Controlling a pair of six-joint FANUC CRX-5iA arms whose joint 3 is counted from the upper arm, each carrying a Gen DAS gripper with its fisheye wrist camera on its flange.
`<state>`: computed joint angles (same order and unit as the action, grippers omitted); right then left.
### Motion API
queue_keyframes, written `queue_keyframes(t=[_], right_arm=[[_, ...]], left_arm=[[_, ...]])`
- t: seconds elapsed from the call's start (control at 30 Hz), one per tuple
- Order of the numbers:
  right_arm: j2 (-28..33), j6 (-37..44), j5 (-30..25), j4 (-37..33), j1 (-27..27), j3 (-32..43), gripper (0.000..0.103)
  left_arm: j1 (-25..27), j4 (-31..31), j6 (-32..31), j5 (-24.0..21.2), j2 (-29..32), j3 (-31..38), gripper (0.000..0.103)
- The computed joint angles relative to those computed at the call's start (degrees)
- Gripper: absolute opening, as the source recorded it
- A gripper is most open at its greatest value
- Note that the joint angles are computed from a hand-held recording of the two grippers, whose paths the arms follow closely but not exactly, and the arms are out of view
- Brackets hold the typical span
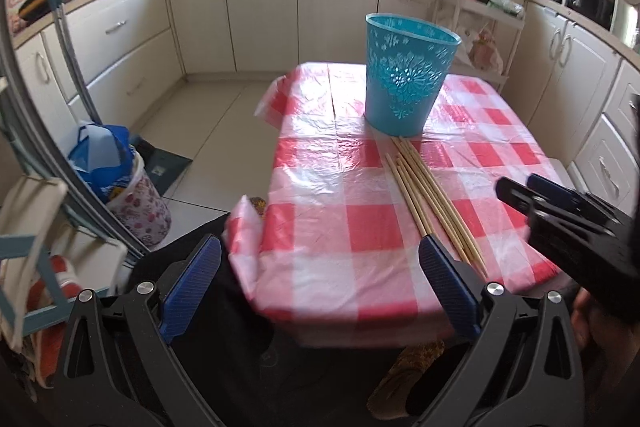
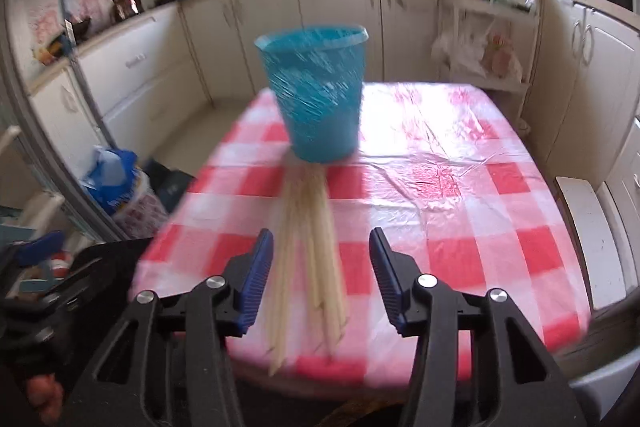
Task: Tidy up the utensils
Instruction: 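Close the right gripper on a wooden stick while the left gripper grasps another stick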
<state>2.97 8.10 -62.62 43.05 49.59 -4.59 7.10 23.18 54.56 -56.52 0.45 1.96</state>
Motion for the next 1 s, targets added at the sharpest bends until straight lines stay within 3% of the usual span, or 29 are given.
queue_keyframes(t=[0.07,0.17,0.3,0.37,0.6,0.7,0.83,0.93,1.0], right_arm=[[2.31,5.36,2.50,-5.03,-3.95,2.10,0.038],[5.03,11.52,4.40,-10.46,-7.33,4.58,0.033],[8.49,18.75,5.39,-17.32,-10.10,8.30,0.033],[9.62,19.74,4.60,-17.28,-10.14,9.20,0.033],[7.33,15.33,6.60,-15.63,-10.60,5.40,0.024],[5.92,14.39,6.05,-14.80,-10.49,3.78,0.010],[4.29,12.57,8.40,-16.90,-11.82,2.35,0.008],[2.24,10.72,12.09,-19.94,-13.26,0.43,0.006],[1.28,9.33,13.75,-21.25,-13.78,-0.54,0.006]], left_arm=[[-2.08,-2.07,3.02,-0.44,3.13,2.74,0.095],[-4.45,-5.54,6.64,-0.99,6.80,5.96,0.095],[-6.87,-8.84,11.05,-2.22,11.38,10.06,0.095],[-7.62,-9.83,12.43,-2.06,12.56,11.09,0.095],[-10.02,-11.88,14.86,-1.82,16.36,14.28,0.095],[-10.75,-12.23,14.33,-2.00,17.70,15.32,0.095],[-11.39,-11.57,13.24,-1.94,19.09,16.21,0.094],[-11.96,-11.53,11.79,-2.24,20.38,17.26,0.086],[-11.57,-8.18,8.81,-1.42,20.77,16.38,0.079]])
